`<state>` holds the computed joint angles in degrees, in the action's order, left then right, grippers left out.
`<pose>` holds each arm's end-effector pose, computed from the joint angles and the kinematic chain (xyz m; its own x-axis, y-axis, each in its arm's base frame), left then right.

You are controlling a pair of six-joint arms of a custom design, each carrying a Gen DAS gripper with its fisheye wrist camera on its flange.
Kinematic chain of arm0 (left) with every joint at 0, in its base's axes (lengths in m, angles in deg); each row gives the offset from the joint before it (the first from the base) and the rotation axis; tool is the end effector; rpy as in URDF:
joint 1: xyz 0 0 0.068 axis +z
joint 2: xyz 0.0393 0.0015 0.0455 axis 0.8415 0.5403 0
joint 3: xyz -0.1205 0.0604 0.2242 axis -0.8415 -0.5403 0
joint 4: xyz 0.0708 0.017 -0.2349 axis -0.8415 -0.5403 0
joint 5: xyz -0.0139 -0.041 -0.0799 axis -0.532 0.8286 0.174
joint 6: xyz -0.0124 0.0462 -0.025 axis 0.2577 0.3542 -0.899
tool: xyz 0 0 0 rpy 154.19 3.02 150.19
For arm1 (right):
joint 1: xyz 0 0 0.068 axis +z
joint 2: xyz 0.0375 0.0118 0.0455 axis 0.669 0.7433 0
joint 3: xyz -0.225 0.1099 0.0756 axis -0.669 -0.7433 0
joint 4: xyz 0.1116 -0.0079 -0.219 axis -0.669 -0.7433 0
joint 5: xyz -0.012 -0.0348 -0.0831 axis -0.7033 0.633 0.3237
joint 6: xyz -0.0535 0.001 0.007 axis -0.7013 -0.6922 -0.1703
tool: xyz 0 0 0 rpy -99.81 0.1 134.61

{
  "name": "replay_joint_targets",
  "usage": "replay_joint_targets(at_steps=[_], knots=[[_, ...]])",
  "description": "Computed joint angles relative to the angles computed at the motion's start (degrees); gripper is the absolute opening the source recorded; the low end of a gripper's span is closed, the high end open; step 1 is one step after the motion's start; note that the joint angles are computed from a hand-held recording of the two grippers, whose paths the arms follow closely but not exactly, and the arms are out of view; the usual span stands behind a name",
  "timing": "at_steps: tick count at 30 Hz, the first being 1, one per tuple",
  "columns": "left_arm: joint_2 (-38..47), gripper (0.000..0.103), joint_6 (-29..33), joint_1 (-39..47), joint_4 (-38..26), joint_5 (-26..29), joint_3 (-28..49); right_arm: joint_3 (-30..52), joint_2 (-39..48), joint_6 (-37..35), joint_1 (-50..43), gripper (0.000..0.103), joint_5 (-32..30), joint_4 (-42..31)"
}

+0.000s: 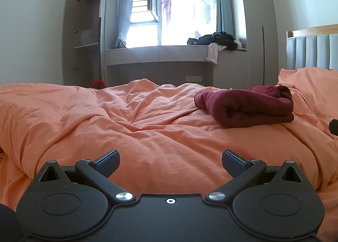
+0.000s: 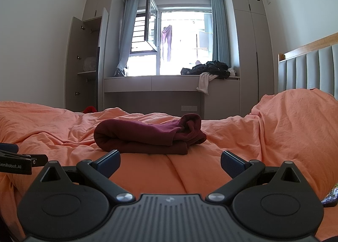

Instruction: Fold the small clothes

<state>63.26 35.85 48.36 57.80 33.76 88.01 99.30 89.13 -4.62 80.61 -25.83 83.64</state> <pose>0.3865 -0.0668 0.0818 -0.2653 0.1379 -0.9543 0.3385 0.9400 0.0417 0.2596 0.1705 0.1306 -0.1357 0.0827 -0.9873 0.2837 0.9580 0.0413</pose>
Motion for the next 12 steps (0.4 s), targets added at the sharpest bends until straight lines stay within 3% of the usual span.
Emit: replay_joint_targets(at_steps=[12], knots=[[-0.06, 0.103, 0.22, -0.08, 0.23, -0.06, -0.16, -0.15, -0.09, -0.11, -0.07, 0.103, -0.07, 0.16]])
